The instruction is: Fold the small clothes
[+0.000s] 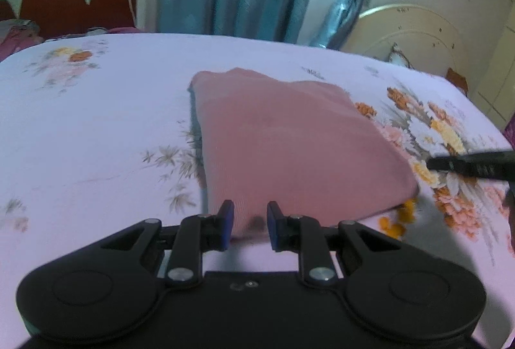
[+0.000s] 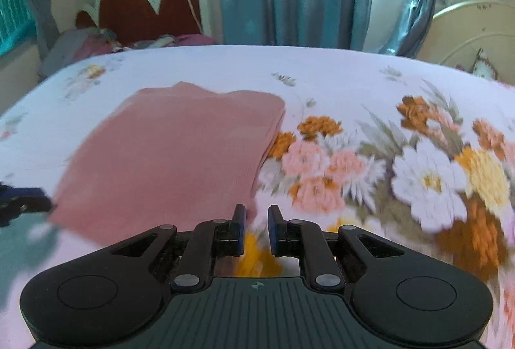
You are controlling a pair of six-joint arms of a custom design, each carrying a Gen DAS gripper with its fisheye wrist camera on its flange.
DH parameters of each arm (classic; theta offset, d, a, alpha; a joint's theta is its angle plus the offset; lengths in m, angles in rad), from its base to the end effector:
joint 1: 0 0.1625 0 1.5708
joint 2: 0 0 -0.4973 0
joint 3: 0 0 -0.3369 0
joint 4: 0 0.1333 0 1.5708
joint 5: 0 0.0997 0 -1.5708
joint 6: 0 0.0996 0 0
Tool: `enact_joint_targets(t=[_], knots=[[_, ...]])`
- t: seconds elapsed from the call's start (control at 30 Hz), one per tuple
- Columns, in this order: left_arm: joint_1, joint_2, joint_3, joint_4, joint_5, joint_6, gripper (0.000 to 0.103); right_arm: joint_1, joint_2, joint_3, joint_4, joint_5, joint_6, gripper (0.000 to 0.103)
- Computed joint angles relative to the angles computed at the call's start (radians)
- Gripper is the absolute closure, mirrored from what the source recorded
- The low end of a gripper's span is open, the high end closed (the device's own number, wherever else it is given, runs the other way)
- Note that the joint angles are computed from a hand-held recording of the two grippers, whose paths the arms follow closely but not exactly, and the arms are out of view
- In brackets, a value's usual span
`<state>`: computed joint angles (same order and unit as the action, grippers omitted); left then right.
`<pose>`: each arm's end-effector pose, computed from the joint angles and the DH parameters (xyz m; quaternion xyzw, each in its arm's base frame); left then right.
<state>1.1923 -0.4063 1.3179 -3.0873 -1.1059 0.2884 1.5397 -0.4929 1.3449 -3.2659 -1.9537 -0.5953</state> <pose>-0.1287 -0.8052 0.0762 0.2392 0.9002 -0.2995 0.2066 0.0713 -0.7978 0.1573 0.1746 -0.8821 0.3287 0.2889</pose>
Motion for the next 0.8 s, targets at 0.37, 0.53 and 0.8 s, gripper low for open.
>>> enact_joint_targets(t=[0.37,0.53,0.8], knots=[[-0.118,-0.075,0.291,-0.261,0.103,-0.05,0.036,0.044,-0.149,0.367,-0.219,0.018,0.058,0.089],[-0.188,-0.052,0.38,-0.446,0.244,0.011,0.0,0.054,-0.153,0.462,-0.427,0.002,0.012,0.0],[-0.262,-0.097,0.54,-0.527,0.272,-0.052,0.0,0.076,-0.213,0.629,-0.553,-0.007,0.068,0.0]])
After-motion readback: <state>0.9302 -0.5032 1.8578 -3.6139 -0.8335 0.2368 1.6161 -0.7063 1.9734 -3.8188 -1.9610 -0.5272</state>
